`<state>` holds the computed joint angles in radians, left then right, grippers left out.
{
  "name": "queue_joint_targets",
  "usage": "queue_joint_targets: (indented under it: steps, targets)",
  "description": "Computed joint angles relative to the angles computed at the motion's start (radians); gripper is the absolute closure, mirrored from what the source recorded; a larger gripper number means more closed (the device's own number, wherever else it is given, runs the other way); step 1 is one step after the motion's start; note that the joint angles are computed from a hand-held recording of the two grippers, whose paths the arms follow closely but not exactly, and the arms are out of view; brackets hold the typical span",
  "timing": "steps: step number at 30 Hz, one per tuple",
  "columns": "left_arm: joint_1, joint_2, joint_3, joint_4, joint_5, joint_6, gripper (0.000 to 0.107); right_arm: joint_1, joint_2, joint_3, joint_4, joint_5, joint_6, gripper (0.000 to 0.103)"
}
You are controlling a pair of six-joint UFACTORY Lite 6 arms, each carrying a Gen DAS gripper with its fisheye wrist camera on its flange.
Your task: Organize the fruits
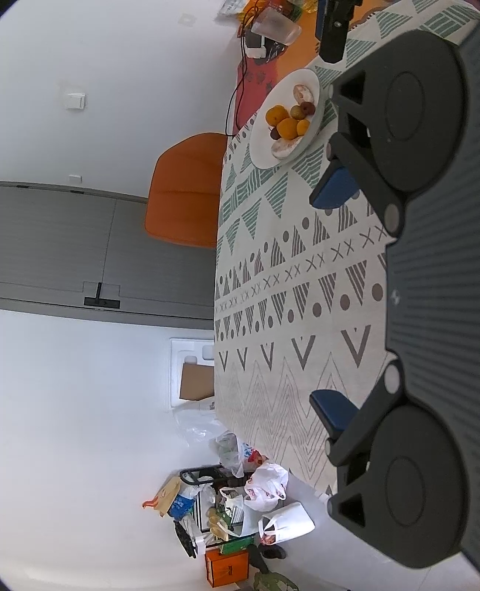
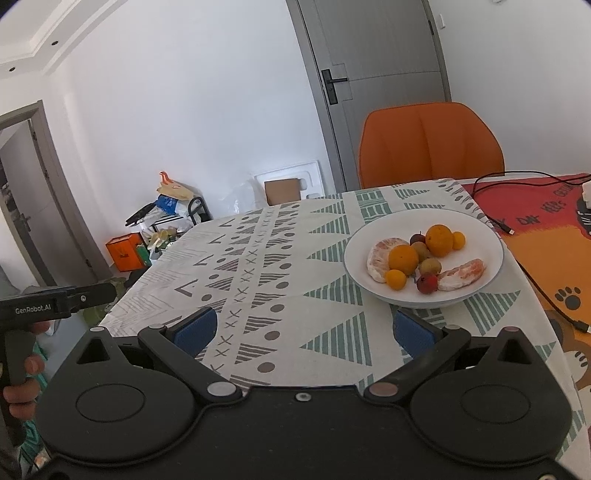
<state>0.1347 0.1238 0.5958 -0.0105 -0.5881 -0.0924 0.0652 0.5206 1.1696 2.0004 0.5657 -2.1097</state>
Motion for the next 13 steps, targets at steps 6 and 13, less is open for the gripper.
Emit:
queue_joint_targets:
  steps: [6,13]
  targets:
    - [0.004,0.005,0.000,0.011,0.002,-0.006,0.004,0.001,-0.005,-0.004,0.001,-0.003,0.000,0.000]
    - [0.009,0.003,-0.007,0.025,-0.005,-0.015,0.004,0.005,-0.011,-0.007,-0.005,-0.010,0.003,0.000]
